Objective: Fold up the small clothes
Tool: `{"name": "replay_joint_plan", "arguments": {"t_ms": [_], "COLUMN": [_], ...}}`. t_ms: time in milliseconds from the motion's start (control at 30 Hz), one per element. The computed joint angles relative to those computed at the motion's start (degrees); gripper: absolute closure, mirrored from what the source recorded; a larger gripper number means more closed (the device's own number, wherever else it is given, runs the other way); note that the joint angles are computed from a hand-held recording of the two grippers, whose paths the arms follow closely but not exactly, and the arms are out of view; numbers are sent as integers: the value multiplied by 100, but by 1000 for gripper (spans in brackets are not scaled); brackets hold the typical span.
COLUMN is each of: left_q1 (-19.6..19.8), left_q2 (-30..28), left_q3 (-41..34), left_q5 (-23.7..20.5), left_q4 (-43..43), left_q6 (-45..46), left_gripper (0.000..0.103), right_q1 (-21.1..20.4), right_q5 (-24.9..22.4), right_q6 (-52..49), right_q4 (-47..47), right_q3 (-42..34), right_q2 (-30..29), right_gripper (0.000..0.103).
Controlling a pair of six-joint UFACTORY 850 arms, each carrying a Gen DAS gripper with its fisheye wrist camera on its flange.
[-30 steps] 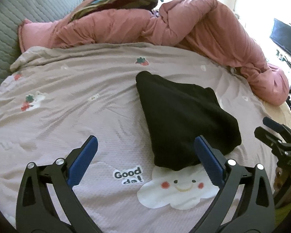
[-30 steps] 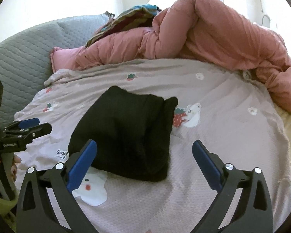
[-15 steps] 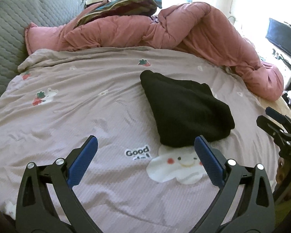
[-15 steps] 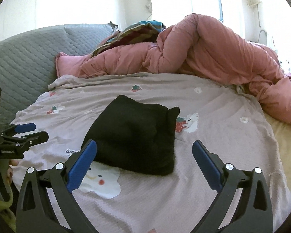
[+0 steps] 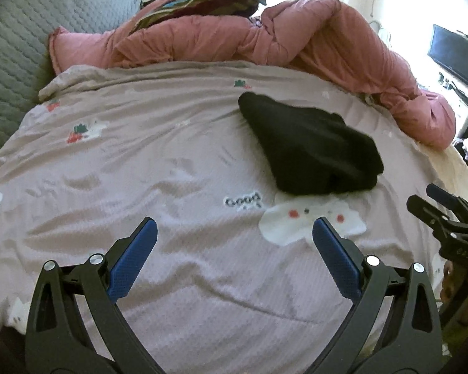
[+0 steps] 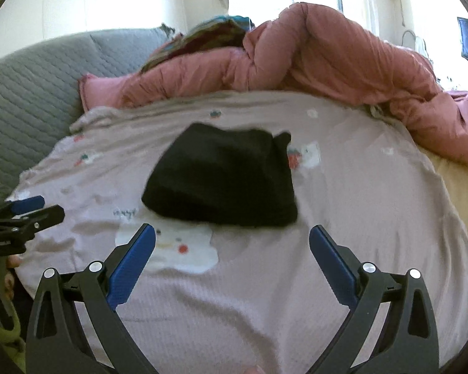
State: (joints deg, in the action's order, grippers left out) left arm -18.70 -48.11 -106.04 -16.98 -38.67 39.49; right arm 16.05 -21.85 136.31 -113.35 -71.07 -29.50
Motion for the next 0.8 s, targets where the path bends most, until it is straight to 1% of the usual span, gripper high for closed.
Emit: {"name": "replay_joint_plan", "arguments": {"t_ms": [100, 200, 300, 500, 567, 800], "left_q1": [16, 22, 26, 9, -4, 5], "left_q2": [7, 26, 29, 28, 29, 39], "left_q3": [59, 101, 109, 84, 84, 117], "left_q5": [-48, -38, -45, -64, -61, -6], "left_q4": [-76, -153, -193, 164, 276, 337], "left_q6": [64, 151, 172, -241, -344, -408], "left_gripper": [10, 10, 10, 10, 10, 10], "right_q1": [70, 110, 178, 204, 213, 218], "right_q5": [21, 57, -33, -41, -63, -63], "right_q6": [-349, -472, -676, -684, -780, -844], "right_q4": [566, 784, 910, 840, 955, 1031], "right_q3": [-60, -109, -159, -150, -162, -187], "right_q2": [-107, -175, -219, -209, -213, -228], "right_gripper": [5, 5, 5, 5, 5, 5]}}
